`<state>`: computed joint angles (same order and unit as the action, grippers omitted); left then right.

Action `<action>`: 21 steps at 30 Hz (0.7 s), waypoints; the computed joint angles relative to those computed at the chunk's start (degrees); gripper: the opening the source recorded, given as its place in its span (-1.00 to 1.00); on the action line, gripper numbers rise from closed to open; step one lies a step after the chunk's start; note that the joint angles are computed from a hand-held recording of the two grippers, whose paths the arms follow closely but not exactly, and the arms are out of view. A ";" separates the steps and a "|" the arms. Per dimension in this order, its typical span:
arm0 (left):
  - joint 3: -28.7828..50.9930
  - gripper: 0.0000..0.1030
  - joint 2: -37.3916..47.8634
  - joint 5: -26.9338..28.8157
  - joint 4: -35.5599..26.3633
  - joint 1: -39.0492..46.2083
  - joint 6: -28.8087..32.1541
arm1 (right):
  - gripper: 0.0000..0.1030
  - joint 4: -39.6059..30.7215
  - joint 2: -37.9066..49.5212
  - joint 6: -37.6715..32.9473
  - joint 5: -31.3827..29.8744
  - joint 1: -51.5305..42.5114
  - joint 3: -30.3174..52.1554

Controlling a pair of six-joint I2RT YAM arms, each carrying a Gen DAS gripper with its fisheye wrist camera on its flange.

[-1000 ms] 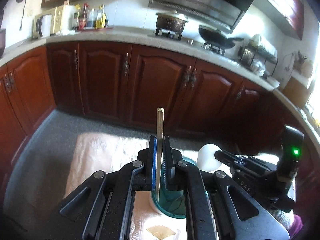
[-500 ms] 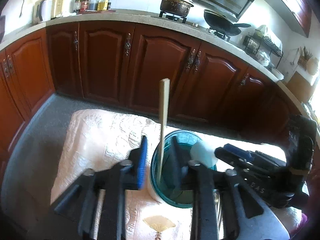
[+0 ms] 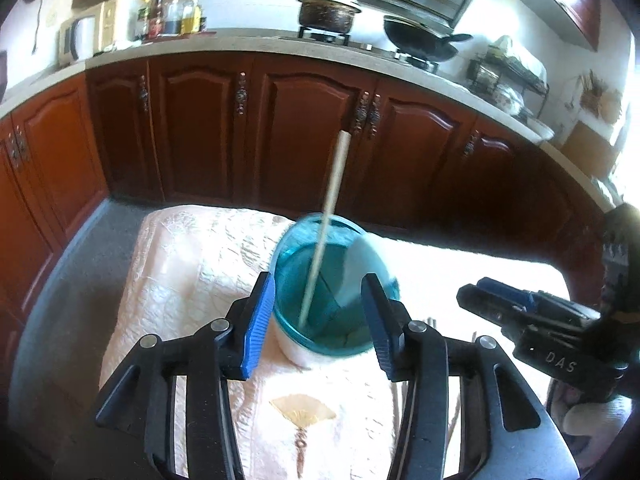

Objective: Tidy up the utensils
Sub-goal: 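Open both tools to drop the chopstick and spoon into the cup, then grasp another wooden chopstick with the left tool while the right tool grasps one too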

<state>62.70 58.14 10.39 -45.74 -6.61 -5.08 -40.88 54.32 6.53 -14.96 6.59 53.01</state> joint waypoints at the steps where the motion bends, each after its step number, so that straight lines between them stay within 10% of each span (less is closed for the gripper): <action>1: -0.66 -0.11 -1.09 -1.15 -0.08 -1.88 -0.62 | -0.25 -1.29 -1.60 -0.28 0.29 -0.61 -0.37; 21: -4.22 0.15 -5.08 -19.39 -1.16 -34.31 -11.65 | -0.18 -23.20 -15.72 -21.35 -16.39 -36.70 -3.31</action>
